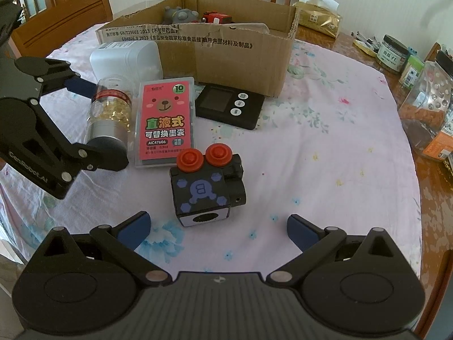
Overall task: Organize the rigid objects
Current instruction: 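Grasp the gold capsule bottle with the left tool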
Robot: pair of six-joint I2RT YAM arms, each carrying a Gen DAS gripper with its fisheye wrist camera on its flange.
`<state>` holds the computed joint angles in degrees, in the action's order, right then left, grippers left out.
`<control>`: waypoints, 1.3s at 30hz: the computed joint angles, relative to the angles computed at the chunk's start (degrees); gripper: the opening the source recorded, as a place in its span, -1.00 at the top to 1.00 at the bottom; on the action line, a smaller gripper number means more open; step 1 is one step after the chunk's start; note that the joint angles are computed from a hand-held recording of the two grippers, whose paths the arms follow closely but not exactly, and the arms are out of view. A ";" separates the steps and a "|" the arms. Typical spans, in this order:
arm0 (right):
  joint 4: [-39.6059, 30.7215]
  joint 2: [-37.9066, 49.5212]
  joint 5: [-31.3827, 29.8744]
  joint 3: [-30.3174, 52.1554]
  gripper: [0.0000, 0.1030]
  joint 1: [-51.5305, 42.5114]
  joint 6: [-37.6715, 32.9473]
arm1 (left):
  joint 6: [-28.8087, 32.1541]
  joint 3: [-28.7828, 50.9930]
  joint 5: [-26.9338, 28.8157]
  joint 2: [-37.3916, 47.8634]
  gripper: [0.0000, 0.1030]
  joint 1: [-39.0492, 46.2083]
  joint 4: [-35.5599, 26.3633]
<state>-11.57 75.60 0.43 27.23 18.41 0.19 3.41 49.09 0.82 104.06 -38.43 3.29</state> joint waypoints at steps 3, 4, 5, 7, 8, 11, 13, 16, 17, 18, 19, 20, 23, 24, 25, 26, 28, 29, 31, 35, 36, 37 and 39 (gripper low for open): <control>0.05 0.22 0.17 0.12 -1.00 0.13 0.26 | -0.11 -0.28 0.65 -0.56 -0.98 0.28 1.02; 0.07 0.30 0.25 0.16 -1.00 0.19 0.38 | 0.22 -0.06 0.65 -0.30 -0.98 0.29 0.98; 0.04 0.38 0.30 0.22 -1.00 0.23 0.47 | 0.54 0.12 0.75 -0.09 -0.97 0.32 0.86; 0.00 0.47 0.35 0.28 -1.00 0.29 0.53 | 1.11 0.00 0.89 -0.15 -0.94 0.32 1.21; 0.00 0.47 0.35 0.28 -1.00 0.29 0.53 | 1.37 -0.20 0.67 -0.29 -0.94 0.20 1.59; 0.17 0.41 0.37 0.16 -1.00 0.32 0.57 | 1.53 -0.58 0.37 -0.56 -0.90 -0.08 2.19; 0.15 0.40 0.35 0.18 -1.00 0.28 0.54 | 1.25 -0.79 0.19 -0.74 -0.90 -0.18 2.22; 0.17 0.38 0.34 0.14 -1.00 0.27 0.54 | 0.01 -1.27 -0.12 -1.49 -0.90 -0.09 1.41; 0.19 0.38 0.33 0.12 -1.00 0.29 0.54 | -0.26 -1.57 -0.51 -1.93 -0.90 -0.10 1.03; 0.19 0.38 0.33 0.12 -1.00 0.29 0.54 | -0.46 -2.07 -0.94 -2.52 -0.90 -0.12 0.66; 0.22 0.45 0.33 0.16 -1.00 0.26 0.56 | -0.82 -3.01 -1.58 -3.54 -0.90 -0.13 0.25; 0.25 0.40 0.32 0.11 -1.00 0.27 0.55 | -1.25 -3.80 -2.11 -4.50 -0.90 -0.06 -0.30; 0.24 0.46 0.30 0.15 -1.00 0.25 0.54 | -2.92 -6.73 -3.52 -7.82 -0.90 0.50 -1.87; 0.24 0.46 0.30 0.15 -1.00 0.25 0.54 | -3.29 -7.78 -3.74 -8.90 -0.90 0.75 -2.10; 0.25 0.50 0.29 0.18 -1.00 0.23 0.52 | -3.61 -8.52 -3.81 -9.60 -0.90 0.93 -2.10; 0.25 0.50 0.29 0.18 -1.00 0.23 0.52 | -3.97 -9.51 -3.52 -10.31 -0.90 1.27 -1.60; 0.38 0.58 0.22 0.17 -1.00 0.22 0.40 | -4.32 -10.10 -2.78 -10.13 -0.89 1.85 -0.95; 0.43 0.60 0.17 0.17 -1.00 0.22 0.32 | -4.22 -10.28 -2.52 -9.72 -0.89 2.01 -0.35; 0.40 0.79 -0.01 0.31 -1.00 0.12 0.01 | -3.97 -10.32 -1.95 -8.52 -0.89 2.20 0.68; -0.09 1.27 -0.21 0.87 -1.00 -0.04 -0.33 | -4.44 -11.00 -1.60 -7.09 -0.96 2.45 3.59; -0.05 1.26 -0.20 0.84 -1.00 -0.03 -0.30 | -4.89 -11.07 -2.05 -6.94 -0.99 2.29 3.97; 0.04 1.21 -0.16 0.75 -1.00 0.01 -0.25 | -5.48 -11.52 -2.48 -6.82 -1.00 2.22 4.94; 0.34 1.08 -0.03 0.48 -1.00 0.13 -0.05 | -6.00 -12.01 -3.06 -6.70 -1.00 1.81 6.06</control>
<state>-11.23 76.69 0.39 27.72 18.53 0.13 -2.60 37.08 -2.25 97.36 -36.61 9.35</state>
